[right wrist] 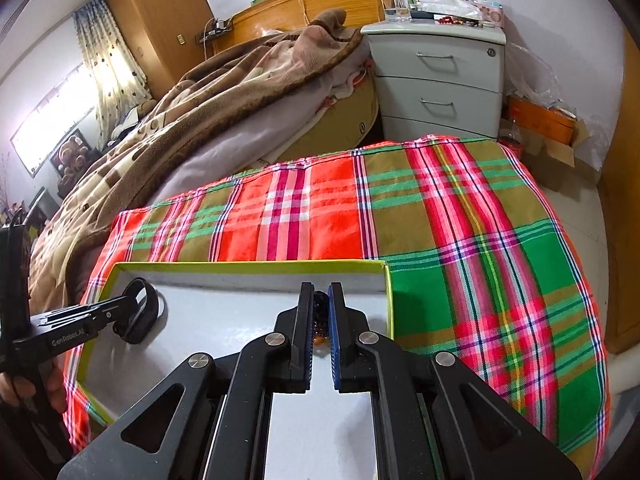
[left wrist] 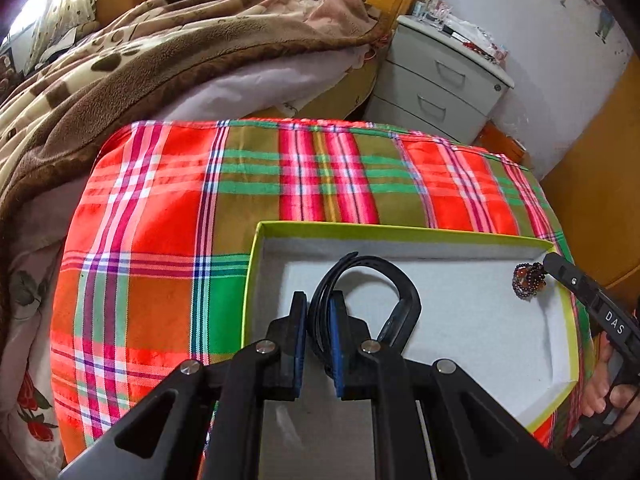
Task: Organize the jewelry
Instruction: 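Carry the black band into the box with the left tool while the right tool drops the keychain there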
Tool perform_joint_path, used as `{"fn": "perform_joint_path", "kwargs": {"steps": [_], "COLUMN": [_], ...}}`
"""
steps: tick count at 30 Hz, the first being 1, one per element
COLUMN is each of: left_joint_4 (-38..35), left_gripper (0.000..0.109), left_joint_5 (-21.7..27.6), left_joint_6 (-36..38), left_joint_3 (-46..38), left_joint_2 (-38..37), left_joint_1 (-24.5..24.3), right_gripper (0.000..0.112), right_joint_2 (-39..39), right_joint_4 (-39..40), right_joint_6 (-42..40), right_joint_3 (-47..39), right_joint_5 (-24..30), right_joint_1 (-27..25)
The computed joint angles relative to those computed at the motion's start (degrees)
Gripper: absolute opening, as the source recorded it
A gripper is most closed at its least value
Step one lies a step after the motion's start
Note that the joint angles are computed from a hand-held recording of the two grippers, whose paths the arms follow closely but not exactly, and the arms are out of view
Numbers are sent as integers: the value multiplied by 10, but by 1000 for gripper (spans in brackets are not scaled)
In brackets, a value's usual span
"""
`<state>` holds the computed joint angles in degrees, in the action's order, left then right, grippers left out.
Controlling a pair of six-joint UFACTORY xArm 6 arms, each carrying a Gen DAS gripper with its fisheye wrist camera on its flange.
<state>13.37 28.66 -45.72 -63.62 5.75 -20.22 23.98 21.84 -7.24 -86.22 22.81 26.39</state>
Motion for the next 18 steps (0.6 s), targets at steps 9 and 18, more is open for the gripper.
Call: {"fn": "perform_joint_path", "kwargs": {"steps": [9,18], "left_joint_4": [-5,-15], "left_gripper": [13,25], "left_joint_5": [-1,1], "left_joint_6": [-2,4], "left_joint_3": [-3,-2], "left_joint_2": [2,-3], "left_joint_1": [0,0], "right_gripper": [8,20], "right_joint_2": [5,-2], "right_joint_4": [-2,35], "right_joint_6": [8,-16], "right_joint_3": [-5,5], "right_joint_5": [1,-5], "right_joint_1": [-1,0]}}
